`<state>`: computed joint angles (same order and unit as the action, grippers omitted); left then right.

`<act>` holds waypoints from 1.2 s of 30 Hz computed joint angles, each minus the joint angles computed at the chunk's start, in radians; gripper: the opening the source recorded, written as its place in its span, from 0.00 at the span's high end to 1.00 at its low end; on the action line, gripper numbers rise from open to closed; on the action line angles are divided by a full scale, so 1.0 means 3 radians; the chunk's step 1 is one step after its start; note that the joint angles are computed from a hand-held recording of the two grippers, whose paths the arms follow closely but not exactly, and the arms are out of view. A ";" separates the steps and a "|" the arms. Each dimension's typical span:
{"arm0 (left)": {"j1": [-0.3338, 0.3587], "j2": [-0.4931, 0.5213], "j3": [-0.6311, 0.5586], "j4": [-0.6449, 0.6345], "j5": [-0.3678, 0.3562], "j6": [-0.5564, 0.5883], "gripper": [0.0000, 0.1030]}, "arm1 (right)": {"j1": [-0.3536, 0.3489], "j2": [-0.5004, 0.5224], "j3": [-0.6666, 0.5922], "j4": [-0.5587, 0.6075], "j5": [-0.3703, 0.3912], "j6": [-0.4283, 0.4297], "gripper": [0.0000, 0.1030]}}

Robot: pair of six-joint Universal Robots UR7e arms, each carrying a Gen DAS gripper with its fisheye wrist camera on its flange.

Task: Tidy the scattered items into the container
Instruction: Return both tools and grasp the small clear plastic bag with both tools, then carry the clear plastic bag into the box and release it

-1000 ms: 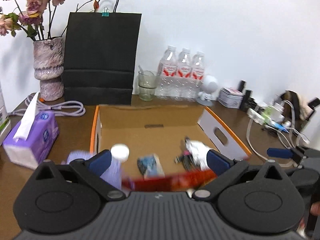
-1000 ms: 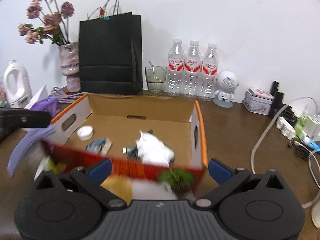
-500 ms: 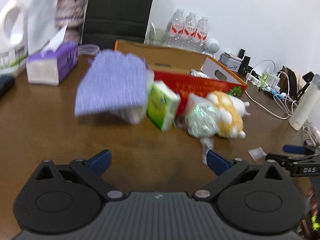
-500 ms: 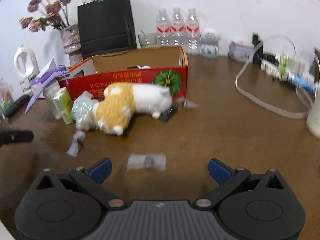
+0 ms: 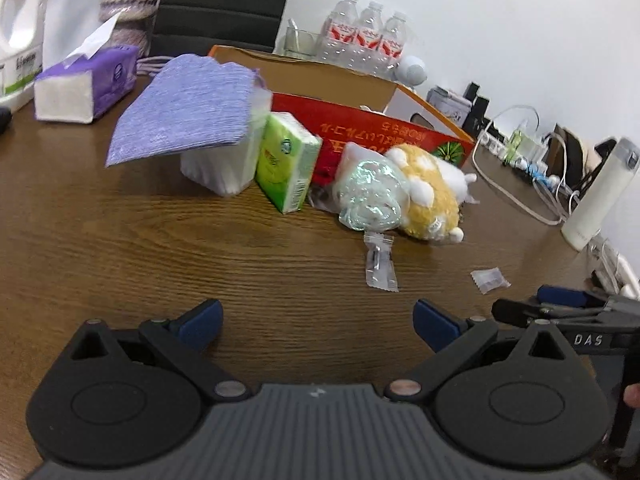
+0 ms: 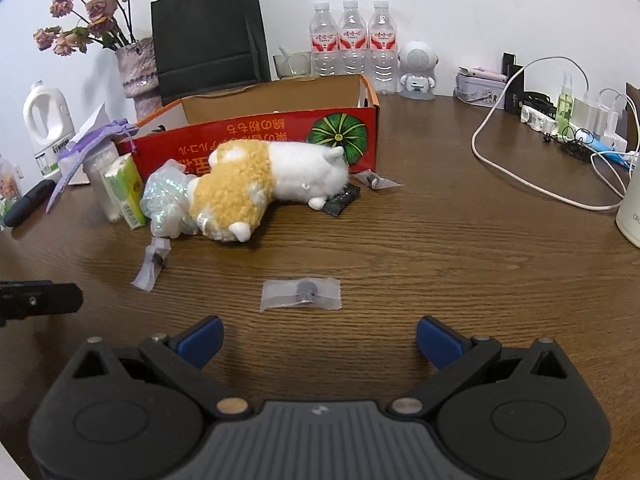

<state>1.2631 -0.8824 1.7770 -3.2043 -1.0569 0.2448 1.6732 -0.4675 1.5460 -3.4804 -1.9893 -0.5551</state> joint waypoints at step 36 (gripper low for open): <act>-0.0097 0.0539 -0.0434 -0.0311 -0.0012 0.0716 0.83 | 0.0025 0.0173 -0.0167 -0.0234 0.0125 -0.0287 0.66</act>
